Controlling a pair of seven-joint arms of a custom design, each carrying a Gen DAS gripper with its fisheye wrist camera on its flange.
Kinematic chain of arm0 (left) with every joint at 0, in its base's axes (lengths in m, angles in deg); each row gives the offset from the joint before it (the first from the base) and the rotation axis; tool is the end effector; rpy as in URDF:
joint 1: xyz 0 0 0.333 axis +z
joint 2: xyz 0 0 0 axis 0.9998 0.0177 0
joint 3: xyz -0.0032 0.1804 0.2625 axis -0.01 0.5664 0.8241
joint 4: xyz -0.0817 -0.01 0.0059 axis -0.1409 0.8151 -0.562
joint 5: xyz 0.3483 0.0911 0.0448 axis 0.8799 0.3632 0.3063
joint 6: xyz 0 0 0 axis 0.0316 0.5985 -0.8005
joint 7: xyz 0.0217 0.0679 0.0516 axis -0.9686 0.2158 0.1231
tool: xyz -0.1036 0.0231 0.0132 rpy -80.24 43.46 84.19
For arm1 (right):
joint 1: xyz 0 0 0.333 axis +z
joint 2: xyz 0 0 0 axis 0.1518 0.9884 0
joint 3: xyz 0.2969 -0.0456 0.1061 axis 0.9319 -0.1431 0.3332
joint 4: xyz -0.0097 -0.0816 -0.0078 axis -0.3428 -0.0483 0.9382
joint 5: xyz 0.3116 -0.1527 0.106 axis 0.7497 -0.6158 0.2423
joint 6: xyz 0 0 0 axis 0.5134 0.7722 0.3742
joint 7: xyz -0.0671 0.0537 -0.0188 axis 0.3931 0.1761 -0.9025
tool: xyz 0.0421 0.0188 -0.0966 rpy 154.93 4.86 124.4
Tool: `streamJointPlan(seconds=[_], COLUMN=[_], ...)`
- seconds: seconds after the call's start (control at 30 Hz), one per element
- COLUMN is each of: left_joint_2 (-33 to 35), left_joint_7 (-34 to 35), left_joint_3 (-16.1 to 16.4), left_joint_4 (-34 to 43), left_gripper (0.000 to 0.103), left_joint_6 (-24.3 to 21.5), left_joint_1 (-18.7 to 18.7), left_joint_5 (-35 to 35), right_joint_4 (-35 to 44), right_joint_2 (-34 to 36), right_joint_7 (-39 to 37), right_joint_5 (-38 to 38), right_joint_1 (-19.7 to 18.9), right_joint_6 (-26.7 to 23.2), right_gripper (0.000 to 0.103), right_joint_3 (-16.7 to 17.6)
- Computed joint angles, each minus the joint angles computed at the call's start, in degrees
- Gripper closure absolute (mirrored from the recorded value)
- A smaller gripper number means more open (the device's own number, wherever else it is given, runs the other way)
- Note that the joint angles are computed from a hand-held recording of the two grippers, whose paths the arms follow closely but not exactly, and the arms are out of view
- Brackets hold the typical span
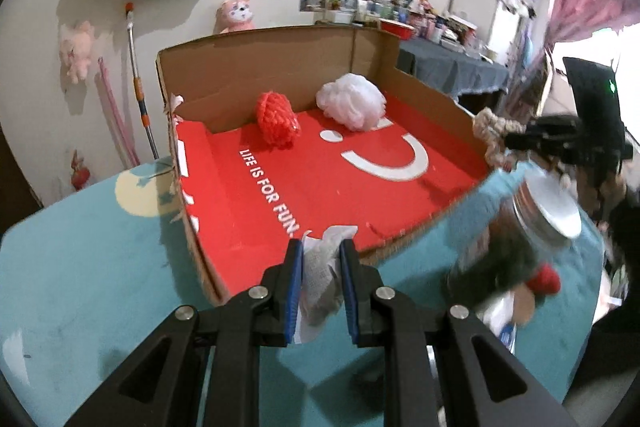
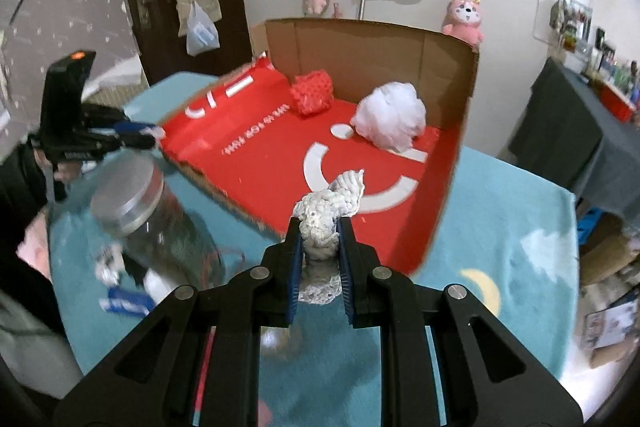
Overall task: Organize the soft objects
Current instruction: 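Carry the tissue and scrunchie with both tools into the red box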
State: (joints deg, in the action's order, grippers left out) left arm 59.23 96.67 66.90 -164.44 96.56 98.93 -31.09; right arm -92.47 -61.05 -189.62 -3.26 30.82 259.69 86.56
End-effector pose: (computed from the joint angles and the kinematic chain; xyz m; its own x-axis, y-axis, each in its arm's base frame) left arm 0.6515 -0.0493 0.3745 -0.8218 -0.5603 0.1035 -0.4567 0.5392 -0.7076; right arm 0.4673 0.2891 0.3854 0.1580 -0.9841 -0.0809 -0.6719 -0.0471 -0.7391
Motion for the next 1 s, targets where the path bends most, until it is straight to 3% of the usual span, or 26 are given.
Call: streamJointPlan(seconds=[0.13,0.27,0.3,0.43,0.57,0.8,1.0], left_joint_2=[2.7,5.9,6.6,10.2,14.8,21.0,24.6], left_joint_7=[-9.7,-19.5,-21.9,-31.1,-39.0,-48.6,-53.4], left_joint_3=[0.9,1.2,1.4,2.6,3.5,4.1,4.7], left_joint_4=[4.3,9.2,10.3,15.3,21.5,29.8,34.7], left_gripper=[0.083,0.083,0.083,0.083,0.083,0.083,0.083], left_joint_6=[2.2,2.7,2.8,3.5,2.0,1.2,1.3], left_joint_1=[-3.5,-6.0,-6.7,-9.9,-11.9,-13.8,-14.9], left_joint_5=[5.0,12.1,14.3,22.8,30.0,39.8,45.2], right_joint_4=[3.5,6.2,7.4,13.1,19.3,28.5,31.3], right_joint_2=[3.2,6.6,7.9,12.5,16.4,21.8,23.9], right_joint_7=[-3.7,-16.5,-22.0,-34.9,-42.3,-46.8,-49.7], right_joint_5=[6.3,22.6,29.3,44.5,53.1,59.4,63.9], right_joint_1=[-0.9,-2.7,-4.4,-7.7,-7.9,-3.5,-0.6], right_joint_6=[2.0,2.2,1.2,-5.4,-12.2,-21.3,-24.0], right_gripper=[0.087,0.087,0.087,0.087,0.087,0.087,0.087], right_joint_3=[-0.7,0.2,2.2,6.5,7.2,2.3,-2.0])
